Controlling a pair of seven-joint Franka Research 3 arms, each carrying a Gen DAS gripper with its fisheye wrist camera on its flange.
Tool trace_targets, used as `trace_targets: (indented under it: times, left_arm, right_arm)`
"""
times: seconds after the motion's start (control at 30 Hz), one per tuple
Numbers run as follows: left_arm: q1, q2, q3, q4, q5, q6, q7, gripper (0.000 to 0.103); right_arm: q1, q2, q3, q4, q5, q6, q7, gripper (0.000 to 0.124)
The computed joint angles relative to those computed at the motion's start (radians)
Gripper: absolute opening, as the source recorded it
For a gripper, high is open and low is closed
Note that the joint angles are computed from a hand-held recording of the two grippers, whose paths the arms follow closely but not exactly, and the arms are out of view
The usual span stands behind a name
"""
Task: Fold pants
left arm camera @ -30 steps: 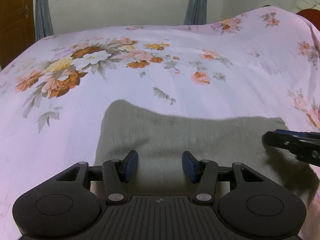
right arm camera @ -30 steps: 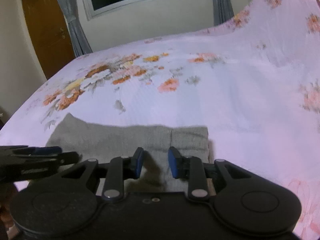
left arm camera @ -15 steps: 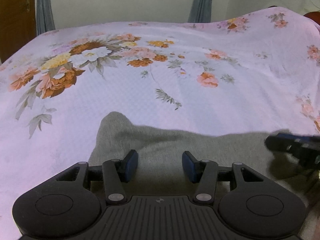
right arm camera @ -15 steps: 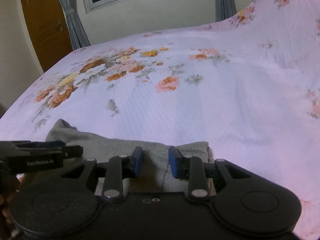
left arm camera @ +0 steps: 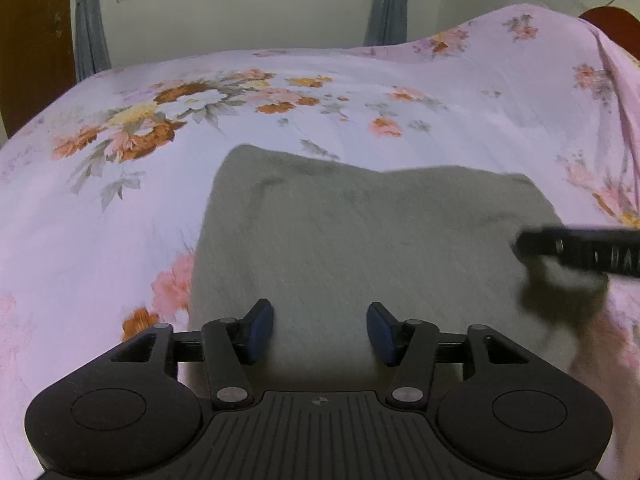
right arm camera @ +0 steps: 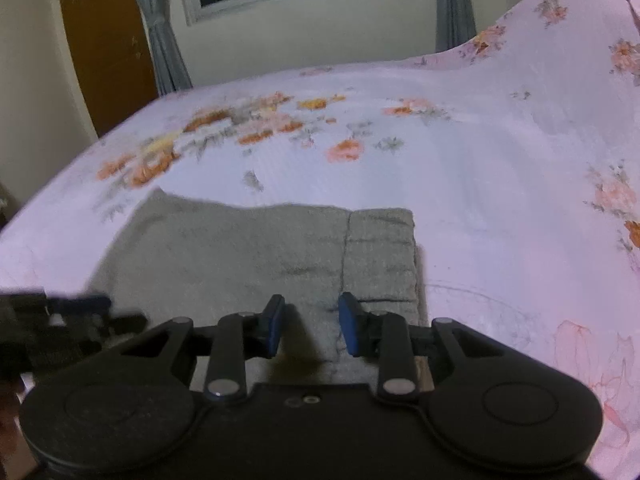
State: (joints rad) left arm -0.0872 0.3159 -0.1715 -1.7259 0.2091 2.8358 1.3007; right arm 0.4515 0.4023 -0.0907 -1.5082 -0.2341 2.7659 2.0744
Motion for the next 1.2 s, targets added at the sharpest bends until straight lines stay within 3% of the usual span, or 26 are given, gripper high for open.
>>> trace_targets:
  times: [0.13,0.27,0.47,0.6,0.77,0.9,1.2]
  left_arm:
    - [-0.006,-0.043,-0.003,-0.058,-0.002,0.017,-0.021,0.06]
    - [-0.014,-0.064,0.001,-0.083,0.008,0.016,-0.047,0.061]
    - [-0.013,-0.088,0.0,-0.108,0.004,0.015,-0.06,0.061]
    - [-0.018,-0.101,0.006,-0.127,0.019,0.021,-0.082,0.061]
    - [-0.017,-0.126,0.003,-0.155,0.019,0.031,-0.094,0.061]
    - [-0.021,-0.138,0.006,-0.169,0.032,0.035,-0.107,0.061]
    - [-0.021,-0.172,0.014,-0.206,0.042,0.054,-0.148,0.061]
  right_arm:
    - [0.01,-0.057,-0.003,-0.08,-0.012,0.047,0.023,0.031]
    - [0.002,-0.072,0.01,-0.113,-0.016,-0.008,0.018,0.031]
    - [0.007,-0.12,0.009,-0.169,-0.071,0.04,0.081,0.033]
    - [0.008,-0.129,0.015,-0.186,-0.109,0.015,0.089,0.034]
    - [0.003,-0.155,0.024,-0.212,-0.134,0.047,0.141,0.035]
    - [-0.003,-0.153,0.037,-0.208,-0.142,0.002,0.125,0.037]
    - [-0.02,-0.185,0.052,-0.256,-0.142,0.028,0.155,0.038]
